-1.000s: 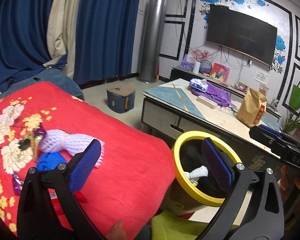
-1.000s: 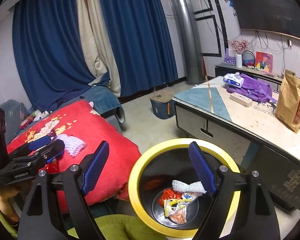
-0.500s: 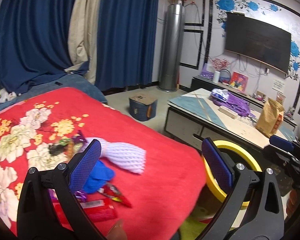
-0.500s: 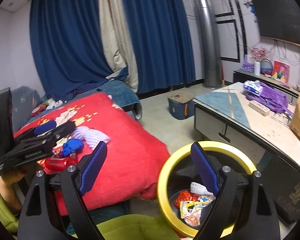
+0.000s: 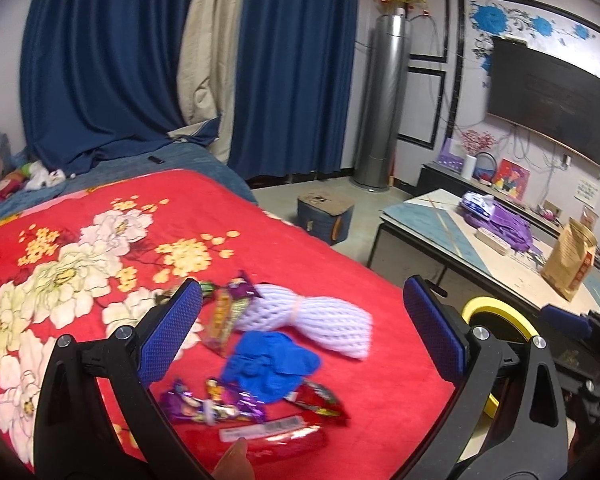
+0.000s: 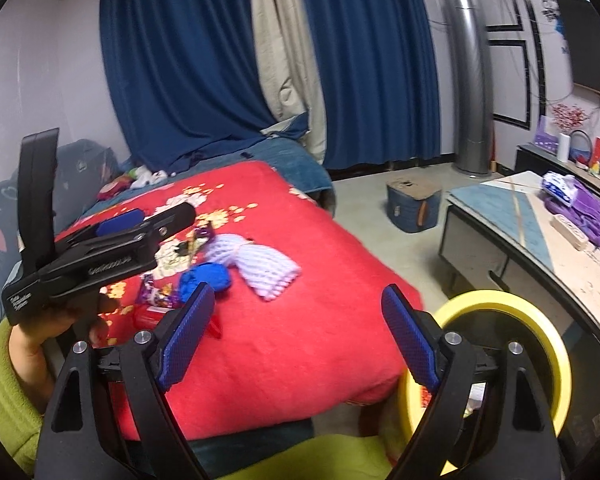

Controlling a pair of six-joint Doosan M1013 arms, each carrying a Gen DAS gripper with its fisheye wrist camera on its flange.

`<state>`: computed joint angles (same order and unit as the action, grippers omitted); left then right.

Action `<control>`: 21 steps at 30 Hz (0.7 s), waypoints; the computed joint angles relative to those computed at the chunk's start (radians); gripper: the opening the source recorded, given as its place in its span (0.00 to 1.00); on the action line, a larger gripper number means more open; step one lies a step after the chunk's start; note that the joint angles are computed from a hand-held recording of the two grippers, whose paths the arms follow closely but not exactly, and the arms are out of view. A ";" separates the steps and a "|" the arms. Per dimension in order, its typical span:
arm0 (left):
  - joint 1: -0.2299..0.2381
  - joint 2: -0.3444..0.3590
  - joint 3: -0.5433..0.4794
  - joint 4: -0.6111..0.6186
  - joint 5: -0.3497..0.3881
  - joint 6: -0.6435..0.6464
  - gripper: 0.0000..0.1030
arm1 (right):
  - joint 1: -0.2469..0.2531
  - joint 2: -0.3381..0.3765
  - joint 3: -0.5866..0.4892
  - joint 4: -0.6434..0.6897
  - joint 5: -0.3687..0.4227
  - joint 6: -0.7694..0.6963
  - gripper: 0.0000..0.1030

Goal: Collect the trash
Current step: 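Move both tools back toward the remaining trash on the bedspread, then grasp the red-white wrapper strip with the right tool while the left tool grasps the purple snack bag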

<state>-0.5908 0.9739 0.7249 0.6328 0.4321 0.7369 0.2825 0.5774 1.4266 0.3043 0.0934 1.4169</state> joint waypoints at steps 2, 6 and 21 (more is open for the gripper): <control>0.007 0.000 -0.003 0.001 0.016 -0.018 0.90 | 0.006 0.010 -0.018 0.044 0.018 -0.054 0.80; 0.025 -0.001 -0.007 -0.019 0.045 -0.031 0.90 | 0.016 0.035 -0.058 0.132 0.063 -0.160 0.80; 0.061 0.052 -0.089 -0.227 0.125 0.121 0.83 | 0.028 0.152 -0.229 0.195 0.333 -0.247 0.44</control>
